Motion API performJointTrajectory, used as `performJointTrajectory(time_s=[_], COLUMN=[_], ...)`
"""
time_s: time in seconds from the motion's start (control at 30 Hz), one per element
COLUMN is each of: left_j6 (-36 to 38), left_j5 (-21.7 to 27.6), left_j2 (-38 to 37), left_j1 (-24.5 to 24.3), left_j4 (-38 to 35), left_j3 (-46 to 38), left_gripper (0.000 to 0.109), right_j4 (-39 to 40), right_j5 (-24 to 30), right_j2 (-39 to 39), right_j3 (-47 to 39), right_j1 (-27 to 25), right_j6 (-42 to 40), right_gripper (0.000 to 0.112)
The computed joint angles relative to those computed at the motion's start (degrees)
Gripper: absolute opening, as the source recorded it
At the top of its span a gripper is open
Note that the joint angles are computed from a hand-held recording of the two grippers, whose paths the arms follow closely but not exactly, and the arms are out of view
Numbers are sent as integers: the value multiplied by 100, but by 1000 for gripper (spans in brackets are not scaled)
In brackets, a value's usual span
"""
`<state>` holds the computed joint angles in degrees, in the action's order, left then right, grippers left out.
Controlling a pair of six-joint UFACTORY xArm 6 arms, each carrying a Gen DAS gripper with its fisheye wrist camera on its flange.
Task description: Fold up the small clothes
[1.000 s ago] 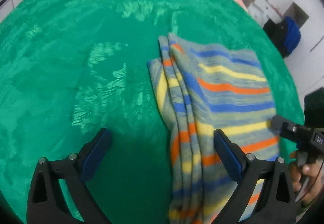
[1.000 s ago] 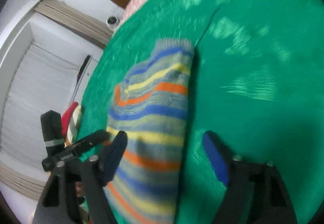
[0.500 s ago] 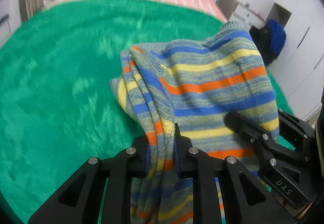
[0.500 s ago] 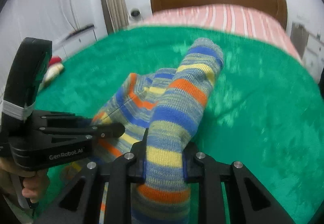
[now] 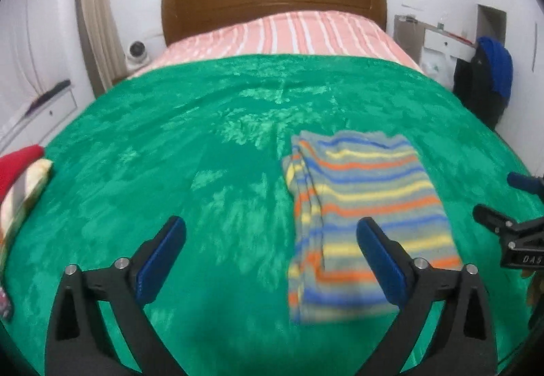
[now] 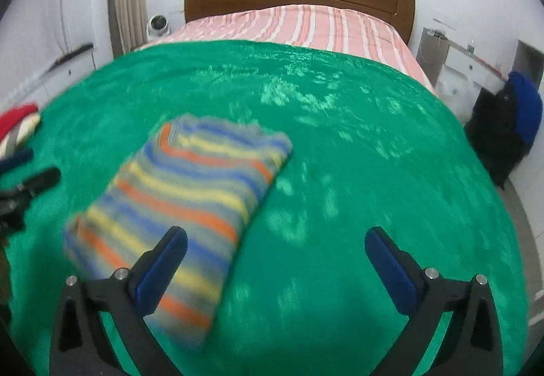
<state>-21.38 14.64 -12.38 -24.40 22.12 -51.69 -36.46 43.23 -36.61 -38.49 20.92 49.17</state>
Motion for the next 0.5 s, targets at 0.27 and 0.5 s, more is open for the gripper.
performJointTrajectory(time_s=[0.27,0.5], left_j6=[97,-1133], left_j5=[583,1114], left_j2=[-1393,-2069], left_j1=[-372,-603], left_j4=[-280,743], left_j3=[772,895], left_gripper=[103,103], right_j4=[-731,-1117], right_j5=[1708,3342], right_j2=[-1394,-1355], right_j3=[145,-498], right_j1=[1419,2858], right_j6=[1181,1862], right_gripper=[103,103])
